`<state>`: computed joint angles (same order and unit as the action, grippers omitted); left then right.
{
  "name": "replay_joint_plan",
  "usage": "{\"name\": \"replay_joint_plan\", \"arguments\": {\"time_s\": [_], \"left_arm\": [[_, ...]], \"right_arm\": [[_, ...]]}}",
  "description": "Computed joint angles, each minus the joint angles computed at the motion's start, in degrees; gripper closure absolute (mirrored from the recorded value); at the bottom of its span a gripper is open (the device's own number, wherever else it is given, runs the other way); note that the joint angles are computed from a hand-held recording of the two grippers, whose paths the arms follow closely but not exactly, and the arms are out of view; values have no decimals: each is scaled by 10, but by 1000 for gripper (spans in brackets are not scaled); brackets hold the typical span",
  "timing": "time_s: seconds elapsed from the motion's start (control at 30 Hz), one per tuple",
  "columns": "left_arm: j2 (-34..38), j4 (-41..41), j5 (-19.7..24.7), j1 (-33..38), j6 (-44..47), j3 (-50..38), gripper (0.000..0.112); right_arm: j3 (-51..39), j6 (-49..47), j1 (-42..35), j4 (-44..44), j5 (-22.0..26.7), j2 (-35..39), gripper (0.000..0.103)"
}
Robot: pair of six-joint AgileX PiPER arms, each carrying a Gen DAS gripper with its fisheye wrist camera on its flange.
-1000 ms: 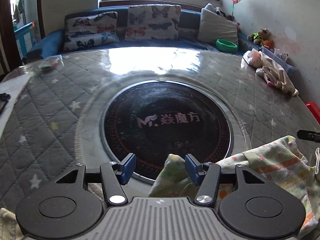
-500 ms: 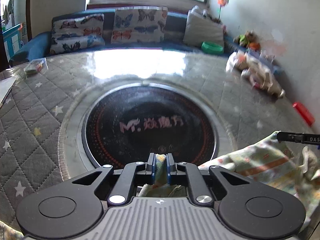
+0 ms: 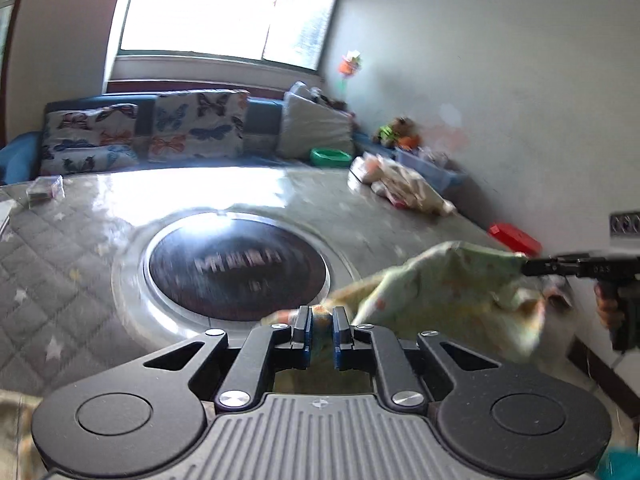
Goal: Fold clothes
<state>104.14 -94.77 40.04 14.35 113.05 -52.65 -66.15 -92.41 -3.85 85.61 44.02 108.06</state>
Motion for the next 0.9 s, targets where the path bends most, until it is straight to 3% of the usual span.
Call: {"name": "replay_joint_plan", "arguments": {"time_s": [0.13, 0.3, 0.4, 0.43, 0.5, 0.57, 0.7, 0.9], "left_arm": [[-24, 60, -8, 10, 16, 46, 101], [-42, 110, -11, 17, 19, 62, 95], [-57, 91, 10, 32, 46, 68, 75], [-58, 76, 6, 31, 53, 68, 62], [-58, 40, -12, 26, 57, 68, 56], [-39, 44, -38, 14, 1, 46, 52], [6, 86, -64, -3, -119, -9, 51], [37, 96, -65, -17, -149, -46, 55]], "right_arm": [[43, 13, 1, -80, -16, -24, 98], [43, 52, -11, -153, 5, -44, 78], [29, 62, -20, -150, 22, -46, 65], [25, 67, -18, -142, 15, -46, 61], [7, 99, -11, -136, -5, -31, 60], [-16, 140, -2, -141, -25, -10, 57], [-46, 223, 18, -177, -69, 24, 54], [-56, 275, 15, -180, -78, 49, 51]]}}
